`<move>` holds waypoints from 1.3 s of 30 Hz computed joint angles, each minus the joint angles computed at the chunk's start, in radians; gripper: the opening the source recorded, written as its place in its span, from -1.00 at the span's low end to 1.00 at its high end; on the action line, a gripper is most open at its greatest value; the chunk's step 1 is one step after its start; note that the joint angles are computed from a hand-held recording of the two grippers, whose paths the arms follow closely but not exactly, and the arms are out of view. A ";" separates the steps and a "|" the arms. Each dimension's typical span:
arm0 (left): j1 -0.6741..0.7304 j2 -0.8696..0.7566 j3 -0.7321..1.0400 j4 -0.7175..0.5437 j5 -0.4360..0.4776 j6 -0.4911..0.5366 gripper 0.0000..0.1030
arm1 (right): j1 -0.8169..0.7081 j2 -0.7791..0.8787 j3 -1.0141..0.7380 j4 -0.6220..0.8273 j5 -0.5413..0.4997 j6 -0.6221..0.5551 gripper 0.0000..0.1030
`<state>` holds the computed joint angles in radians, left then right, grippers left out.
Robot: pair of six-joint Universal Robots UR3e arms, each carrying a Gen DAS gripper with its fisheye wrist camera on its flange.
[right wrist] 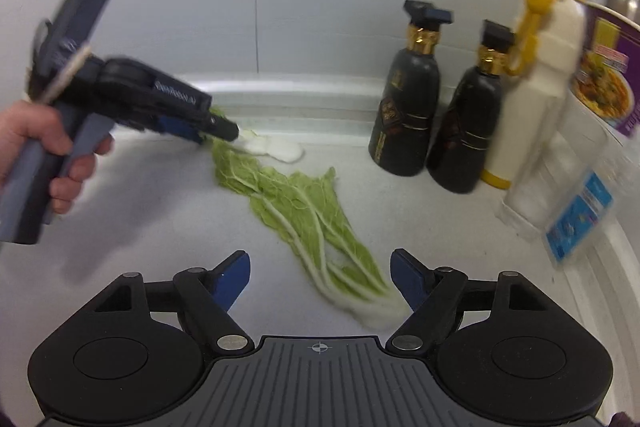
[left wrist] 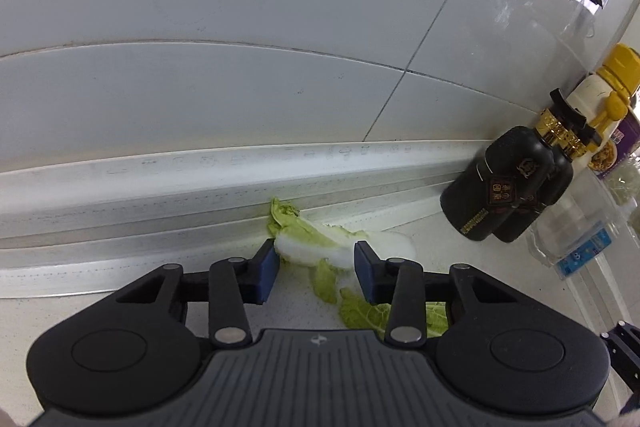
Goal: Collect trash
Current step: 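Grasp large cabbage leaf with right tool while left tool grasps leaf scrap, then lift both cabbage leaves and carry them over the wastebasket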
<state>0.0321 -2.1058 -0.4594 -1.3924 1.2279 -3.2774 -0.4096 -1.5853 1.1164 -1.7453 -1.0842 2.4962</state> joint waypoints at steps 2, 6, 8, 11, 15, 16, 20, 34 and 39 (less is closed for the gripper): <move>-0.006 0.001 -0.012 0.017 0.008 -0.015 -0.54 | 0.032 0.051 -0.013 -0.039 -0.023 0.031 0.53; -0.009 0.010 -0.035 0.043 0.006 -0.020 -0.64 | 0.073 0.145 -0.072 -0.057 -0.029 0.109 0.50; 0.000 0.009 -0.028 0.027 -0.016 -0.011 -0.68 | 0.086 0.163 -0.062 -0.101 -0.018 0.161 0.49; 0.027 0.022 -0.033 0.004 -0.080 0.011 -0.79 | 0.122 0.159 -0.028 -0.188 -0.050 0.228 -0.05; 0.036 0.031 -0.001 -0.036 -0.110 0.037 -0.87 | 0.178 0.131 0.036 -0.291 -0.140 0.282 -0.58; 0.041 0.038 0.002 -0.047 -0.119 0.041 -0.87 | 0.189 0.125 0.044 -0.305 -0.159 0.299 -0.70; 0.073 0.076 -0.011 -0.078 -0.159 0.055 -0.88 | 0.182 0.091 0.048 -0.274 -0.152 0.385 -0.82; 0.300 0.310 -0.134 -0.314 -0.351 0.241 -0.88 | -0.004 -0.216 0.129 -0.004 0.011 0.613 -0.88; 0.422 0.413 -0.179 -0.484 -0.454 0.407 -0.88 | 0.052 -0.304 0.138 0.040 -0.035 0.692 -0.88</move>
<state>0.4542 -1.6926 -0.6382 -1.8760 0.7735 -2.8705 -0.3578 -1.8894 1.2548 -1.7050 -1.1194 3.1885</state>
